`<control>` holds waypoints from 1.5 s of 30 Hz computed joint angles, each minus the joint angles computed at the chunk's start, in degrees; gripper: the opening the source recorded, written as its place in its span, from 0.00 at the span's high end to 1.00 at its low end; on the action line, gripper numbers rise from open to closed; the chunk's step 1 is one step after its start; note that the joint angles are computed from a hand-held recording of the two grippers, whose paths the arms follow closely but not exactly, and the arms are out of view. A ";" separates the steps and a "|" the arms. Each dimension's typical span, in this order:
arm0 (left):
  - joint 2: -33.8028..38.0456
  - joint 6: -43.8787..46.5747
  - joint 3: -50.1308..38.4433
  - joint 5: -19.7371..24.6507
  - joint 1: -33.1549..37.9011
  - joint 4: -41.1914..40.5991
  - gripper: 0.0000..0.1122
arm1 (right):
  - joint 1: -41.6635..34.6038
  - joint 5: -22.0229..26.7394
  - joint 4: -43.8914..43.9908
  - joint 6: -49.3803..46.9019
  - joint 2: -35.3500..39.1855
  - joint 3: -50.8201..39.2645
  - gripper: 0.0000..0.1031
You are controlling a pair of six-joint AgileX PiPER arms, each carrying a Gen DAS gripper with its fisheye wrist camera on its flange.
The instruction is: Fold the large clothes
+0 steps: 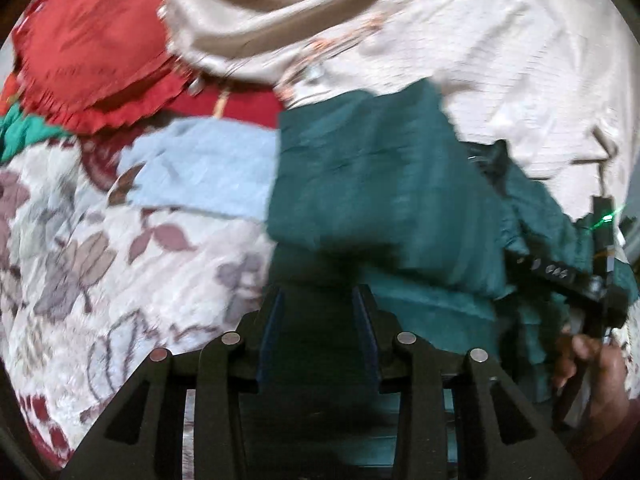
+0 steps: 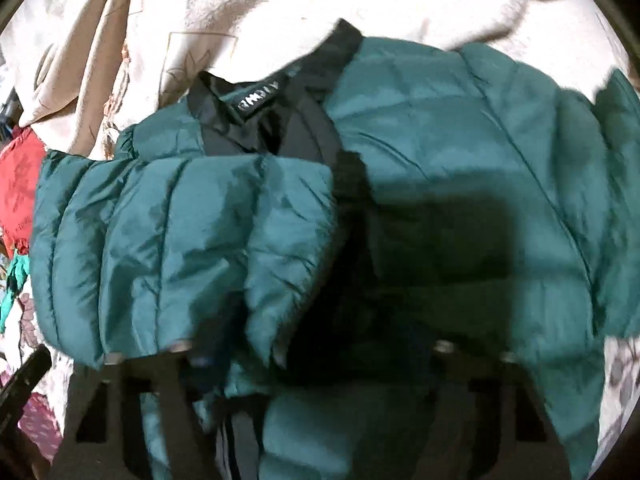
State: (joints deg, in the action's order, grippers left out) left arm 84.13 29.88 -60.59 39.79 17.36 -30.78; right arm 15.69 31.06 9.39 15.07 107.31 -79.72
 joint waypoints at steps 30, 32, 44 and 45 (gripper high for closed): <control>11.37 -22.03 -12.61 -7.78 -15.26 15.42 0.84 | -6.11 -2.51 -21.07 8.26 -14.82 9.27 0.33; 13.37 -25.14 -13.84 -8.48 -16.75 18.50 0.84 | -5.71 -1.72 -13.75 0.14 -13.60 6.99 0.33; 18.58 -33.73 -15.98 -9.42 -20.02 28.13 0.83 | -6.62 1.41 -12.44 -2.21 3.05 -5.71 0.44; 18.56 -34.13 -15.85 -9.56 -20.15 28.67 0.83 | -6.12 2.31 -13.80 -1.48 2.76 -5.96 0.44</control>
